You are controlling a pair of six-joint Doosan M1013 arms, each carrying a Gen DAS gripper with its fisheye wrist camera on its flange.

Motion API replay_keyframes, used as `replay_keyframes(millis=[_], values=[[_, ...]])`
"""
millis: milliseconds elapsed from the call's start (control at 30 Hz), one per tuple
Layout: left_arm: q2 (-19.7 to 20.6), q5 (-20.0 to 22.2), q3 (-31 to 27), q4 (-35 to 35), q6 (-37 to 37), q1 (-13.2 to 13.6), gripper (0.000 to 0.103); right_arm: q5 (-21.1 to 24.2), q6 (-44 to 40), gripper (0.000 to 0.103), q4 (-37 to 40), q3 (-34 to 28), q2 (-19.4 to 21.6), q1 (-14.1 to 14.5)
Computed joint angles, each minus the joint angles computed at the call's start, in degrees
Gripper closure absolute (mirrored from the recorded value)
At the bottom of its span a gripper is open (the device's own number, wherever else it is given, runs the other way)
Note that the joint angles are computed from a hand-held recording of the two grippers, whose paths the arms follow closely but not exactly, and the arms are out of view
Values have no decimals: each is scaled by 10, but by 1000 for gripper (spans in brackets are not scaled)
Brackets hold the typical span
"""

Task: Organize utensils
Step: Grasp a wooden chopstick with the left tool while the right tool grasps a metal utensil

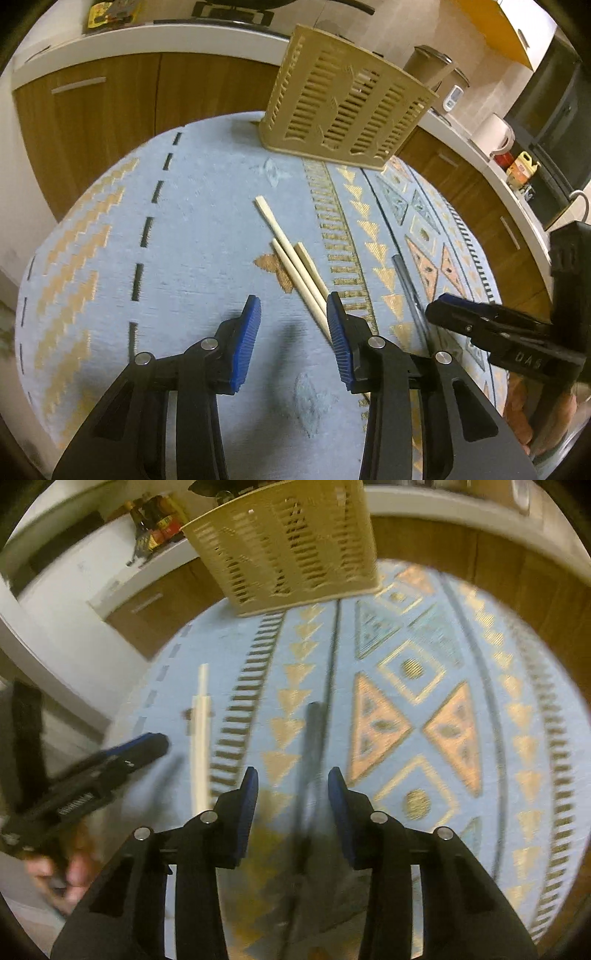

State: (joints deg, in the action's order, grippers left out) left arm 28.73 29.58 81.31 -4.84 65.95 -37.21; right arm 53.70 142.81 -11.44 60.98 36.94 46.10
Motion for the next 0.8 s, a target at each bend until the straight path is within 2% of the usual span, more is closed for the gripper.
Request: replay_keyframes(millis=[67, 200, 300, 433, 633, 800], values=[[7, 6, -6, 43, -41, -6, 69, 9, 9, 69, -29, -2, 3, 4], [18, 26, -21, 156, -139, -21, 73, -2, 25, 70, -46, 11, 1, 7], [25, 47, -33, 206, -182, -30, 73, -2, 37, 70, -62, 15, 1, 10], [32, 71, -45, 255, -220, -40, 73, -17, 52, 70, -69, 28, -4, 11], [42, 113, -60, 329, -272, -56, 72, -14, 63, 70, -87, 31, -6, 15], [42, 124, -63, 326, -252, -57, 72, -3, 58, 70, -94, 25, -2, 19]])
